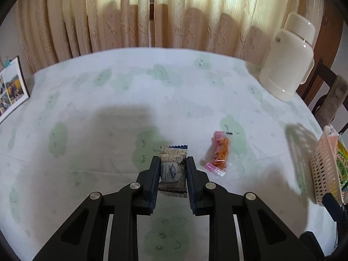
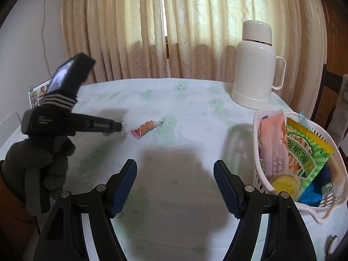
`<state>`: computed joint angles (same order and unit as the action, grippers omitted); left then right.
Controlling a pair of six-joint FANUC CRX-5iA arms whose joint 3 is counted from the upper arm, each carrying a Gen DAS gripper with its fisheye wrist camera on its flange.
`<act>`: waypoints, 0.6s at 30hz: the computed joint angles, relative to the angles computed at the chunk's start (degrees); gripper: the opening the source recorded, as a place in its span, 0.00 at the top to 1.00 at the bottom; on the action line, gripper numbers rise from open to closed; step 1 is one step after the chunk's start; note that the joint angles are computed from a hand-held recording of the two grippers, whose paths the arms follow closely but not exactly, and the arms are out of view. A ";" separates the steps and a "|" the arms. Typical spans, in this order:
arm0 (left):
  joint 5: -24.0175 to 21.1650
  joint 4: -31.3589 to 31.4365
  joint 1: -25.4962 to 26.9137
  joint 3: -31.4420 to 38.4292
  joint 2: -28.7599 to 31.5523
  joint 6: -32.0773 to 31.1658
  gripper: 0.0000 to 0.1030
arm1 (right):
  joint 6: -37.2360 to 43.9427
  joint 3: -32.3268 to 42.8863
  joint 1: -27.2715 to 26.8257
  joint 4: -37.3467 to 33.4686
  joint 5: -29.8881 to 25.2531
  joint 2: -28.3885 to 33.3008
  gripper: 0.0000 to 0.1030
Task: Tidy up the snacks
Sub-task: 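Grasp the orange wrapped snack with the right gripper while the left holds the white pack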
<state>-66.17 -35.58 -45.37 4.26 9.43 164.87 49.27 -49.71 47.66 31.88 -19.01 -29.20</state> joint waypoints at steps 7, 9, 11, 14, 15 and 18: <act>-2.17 -3.37 -2.40 -0.39 -2.68 3.25 0.80 | 0.60 0.81 0.70 0.16 -1.68 1.06 0.29; -3.64 -4.48 -3.15 -0.05 -2.91 4.18 0.80 | 4.07 2.56 1.20 -3.25 -3.11 2.12 0.29; -5.55 -5.43 -3.96 0.50 -2.70 5.06 0.80 | 12.87 7.41 1.26 -13.63 -6.09 4.46 0.29; -8.03 -6.69 -5.03 1.25 -2.49 5.92 0.80 | 26.01 15.85 -0.85 -29.03 -10.88 9.05 0.29; -8.66 -6.96 -5.27 1.45 -2.46 6.06 0.80 | 28.51 17.99 -1.61 -32.13 -11.94 10.48 0.29; -9.24 -7.45 -5.65 1.35 -2.98 6.77 0.80 | 31.69 22.94 -2.80 -36.12 -13.60 14.87 0.29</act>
